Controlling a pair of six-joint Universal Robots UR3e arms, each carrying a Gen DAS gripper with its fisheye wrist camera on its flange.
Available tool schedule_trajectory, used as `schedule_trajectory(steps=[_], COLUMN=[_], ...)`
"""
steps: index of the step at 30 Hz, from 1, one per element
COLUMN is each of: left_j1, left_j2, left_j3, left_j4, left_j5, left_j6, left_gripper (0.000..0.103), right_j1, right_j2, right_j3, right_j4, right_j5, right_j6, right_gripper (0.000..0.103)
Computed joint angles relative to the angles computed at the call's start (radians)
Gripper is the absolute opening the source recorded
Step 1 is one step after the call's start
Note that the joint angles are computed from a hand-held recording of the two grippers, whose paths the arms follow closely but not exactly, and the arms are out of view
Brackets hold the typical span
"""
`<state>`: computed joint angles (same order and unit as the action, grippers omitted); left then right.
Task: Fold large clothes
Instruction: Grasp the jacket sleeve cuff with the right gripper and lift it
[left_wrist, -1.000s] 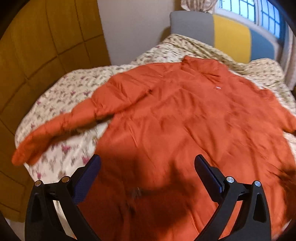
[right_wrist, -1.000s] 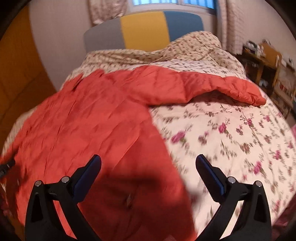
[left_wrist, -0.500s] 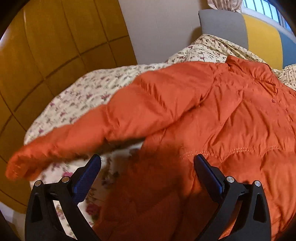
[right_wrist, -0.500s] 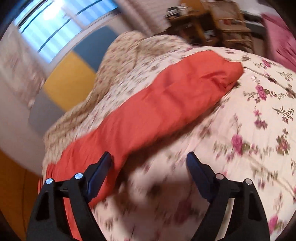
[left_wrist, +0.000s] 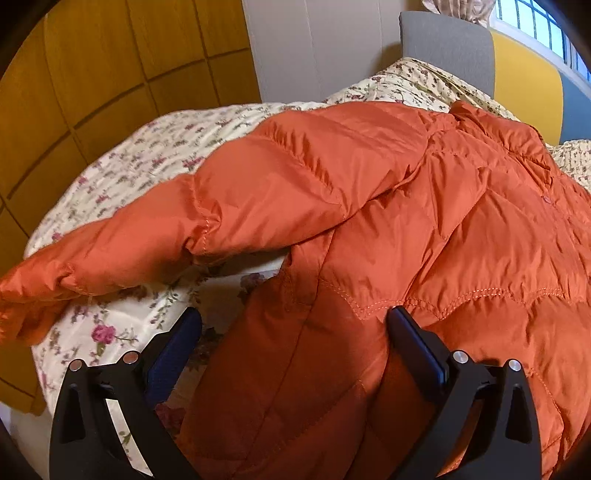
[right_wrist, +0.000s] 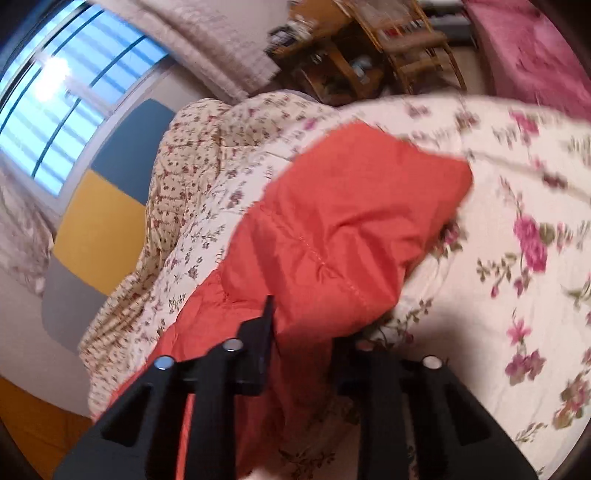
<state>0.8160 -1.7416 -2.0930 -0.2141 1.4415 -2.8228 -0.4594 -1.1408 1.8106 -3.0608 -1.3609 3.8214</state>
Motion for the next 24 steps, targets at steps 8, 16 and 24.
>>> schedule_trajectory(steps=[8,16,24], left_j1=[0.030,-0.007,0.005], left_j2=[0.006,-0.001,0.000], left_j3=[-0.002,-0.012,-0.012], left_j4=[-0.028,0.028,0.018], left_j5=[-0.050,0.013,-0.005], left_j6=[-0.005,-0.007,-0.008], left_gripper=[0.100,0.100,0.100], right_j1=[0.314,0.662,0.879], right_j2=[-0.042,0.132,0.388], right_j3=[-0.057,-0.359,-0.710], right_j4=[-0.101,-0.133,-0.063], right_j5=[-0.359,-0.533,-0.601], right_j6=[-0.187,-0.491,-0.655], right_gripper=[0.009,0.008,0.006])
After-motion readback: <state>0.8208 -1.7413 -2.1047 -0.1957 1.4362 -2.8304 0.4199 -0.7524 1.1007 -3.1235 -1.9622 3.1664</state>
